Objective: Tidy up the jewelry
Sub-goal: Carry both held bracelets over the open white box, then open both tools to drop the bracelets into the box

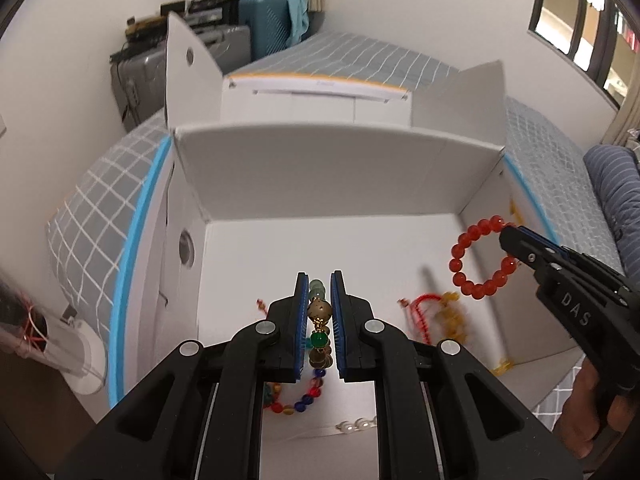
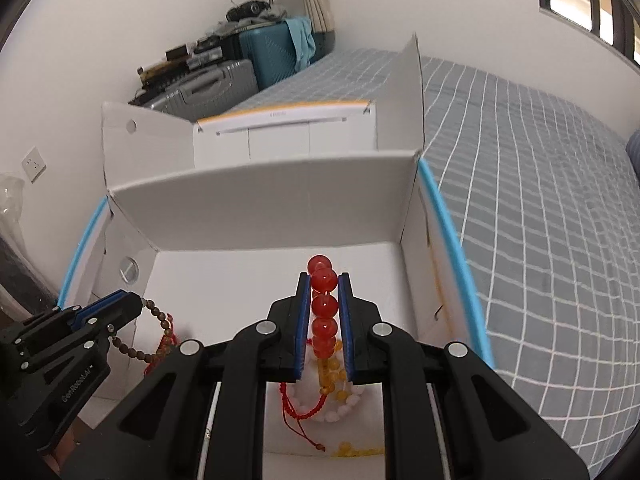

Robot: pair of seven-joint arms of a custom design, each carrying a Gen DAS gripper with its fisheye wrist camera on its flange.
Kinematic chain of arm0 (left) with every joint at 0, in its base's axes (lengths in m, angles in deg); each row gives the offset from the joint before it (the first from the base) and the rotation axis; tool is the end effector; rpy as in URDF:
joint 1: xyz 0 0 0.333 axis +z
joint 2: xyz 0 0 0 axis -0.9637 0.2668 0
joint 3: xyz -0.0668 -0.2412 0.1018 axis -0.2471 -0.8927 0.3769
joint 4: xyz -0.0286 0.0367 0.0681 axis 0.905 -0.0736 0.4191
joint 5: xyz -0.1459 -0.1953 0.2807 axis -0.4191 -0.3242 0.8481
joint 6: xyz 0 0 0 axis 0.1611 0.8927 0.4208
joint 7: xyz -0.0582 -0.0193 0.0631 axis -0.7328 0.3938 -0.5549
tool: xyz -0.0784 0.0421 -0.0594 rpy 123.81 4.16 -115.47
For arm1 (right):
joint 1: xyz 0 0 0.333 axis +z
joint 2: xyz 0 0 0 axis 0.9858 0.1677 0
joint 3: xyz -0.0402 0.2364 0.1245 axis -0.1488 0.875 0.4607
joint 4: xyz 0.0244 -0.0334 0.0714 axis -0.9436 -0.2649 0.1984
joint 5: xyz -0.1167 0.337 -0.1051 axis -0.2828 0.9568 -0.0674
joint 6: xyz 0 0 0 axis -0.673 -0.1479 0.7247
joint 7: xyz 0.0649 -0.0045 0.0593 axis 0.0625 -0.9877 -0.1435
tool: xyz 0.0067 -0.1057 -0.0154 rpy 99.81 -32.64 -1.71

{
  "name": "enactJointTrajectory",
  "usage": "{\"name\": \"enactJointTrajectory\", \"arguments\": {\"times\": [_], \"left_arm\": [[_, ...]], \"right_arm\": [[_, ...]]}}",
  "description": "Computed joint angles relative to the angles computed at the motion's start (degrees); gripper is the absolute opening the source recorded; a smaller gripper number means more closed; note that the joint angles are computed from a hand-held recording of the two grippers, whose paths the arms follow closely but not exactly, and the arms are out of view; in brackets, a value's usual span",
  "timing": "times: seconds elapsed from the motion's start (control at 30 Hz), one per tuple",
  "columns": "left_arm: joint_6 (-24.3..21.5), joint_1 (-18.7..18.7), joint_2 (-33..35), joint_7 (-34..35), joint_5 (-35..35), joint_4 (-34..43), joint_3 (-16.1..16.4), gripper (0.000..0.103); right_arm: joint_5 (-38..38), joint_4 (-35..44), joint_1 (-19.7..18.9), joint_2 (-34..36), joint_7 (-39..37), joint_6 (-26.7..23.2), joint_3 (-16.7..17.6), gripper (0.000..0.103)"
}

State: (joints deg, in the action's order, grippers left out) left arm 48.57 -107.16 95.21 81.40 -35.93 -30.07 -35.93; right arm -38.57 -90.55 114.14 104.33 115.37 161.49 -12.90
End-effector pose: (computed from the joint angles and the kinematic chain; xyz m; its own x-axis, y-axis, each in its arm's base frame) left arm 0.5485 -0.4195 0.4804 0.2870 -0.9549 0.0762 -0.7444 -0.2724 -0.6096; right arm 0.6234 0.4180 0.4788 0.3905 -0.9119 -0.1263 -0.7049 -0.2079 -0.6781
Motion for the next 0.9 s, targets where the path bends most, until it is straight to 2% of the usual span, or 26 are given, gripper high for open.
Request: {"name": "enactJointTrajectory", "arguments": {"times": [0.13, 0.27, 0.47, 0.5, 0.57, 0.63, 0.67, 0.7, 0.73, 0.83, 0.9], "left_arm": [[0.18, 0.8, 0.2, 0.1, -1.36, -1.13, -0.2, 0.011], [-0.07, 0.66, 0.31, 0.1, -1.3, -0.88, -0.11, 0.011], [1.19, 0.94, -0.1, 0.0, -1.43, -1.64, -0.14, 0.012], [2.07, 0.92, -0.51, -0.37, -0.96, -2.34, -0.06, 0.016], [0.38, 0.03, -0.12, -0.46, 0.42, -1.25, 0.24, 0.019], [-0.41, -0.39, -0.42, -1.06, 1.42, -1.36, 0.44, 0.03], [0.0, -0.32, -0.89, -1.56, 1.63, -1.97, 0.38, 0.039], [0.48, -0.33, -1.65, -2.54, 1.97, -2.85, 0.36, 0.048], [0.42, -0.45, -2.15, -3.35, 2.5, -3.33, 0.35, 0.05], [-2.04, -1.92, -3.51, -6.17, 6.07, -3.84, 0.51, 0.064], [-2.16, -2.47, -5.2, -8.39, 8.43, -5.48, 0.23, 0.077]], "right_arm": [[0.44, 4.69, 0.1, 3.3, 0.54, -4.18, -0.07, 0.013], [0.54, 7.11, 0.11, 4.93, 0.59, -5.96, -0.11, 0.013], [0.35, 9.88, 0.32, 6.46, 1.31, -7.09, -0.4, 0.013], [0.46, 10.04, 0.3, 6.66, 1.43, -6.65, -0.37, 0.013], [-0.76, 5.66, 1.0, 4.21, 2.37, -3.54, -1.36, 0.015], [-2.31, 0.47, 1.59, 1.05, 3.49, 0.04, -2.25, 0.015], [-2.64, -0.93, 1.55, 0.09, 3.64, 0.91, -2.19, 0.015], [-2.83, -2.31, 1.45, -0.92, 3.71, 1.85, -2.04, 0.02], [-3.01, -4.73, 1.31, -2.53, 3.76, 3.64, -1.88, 0.033], [-5.95, -11.93, 2.43, -7.25, 6.3, 9.06, -3.54, 0.057], [-8.19, -17.24, 2.93, -10.84, 7.89, 12.75, -4.37, 0.061]]}}
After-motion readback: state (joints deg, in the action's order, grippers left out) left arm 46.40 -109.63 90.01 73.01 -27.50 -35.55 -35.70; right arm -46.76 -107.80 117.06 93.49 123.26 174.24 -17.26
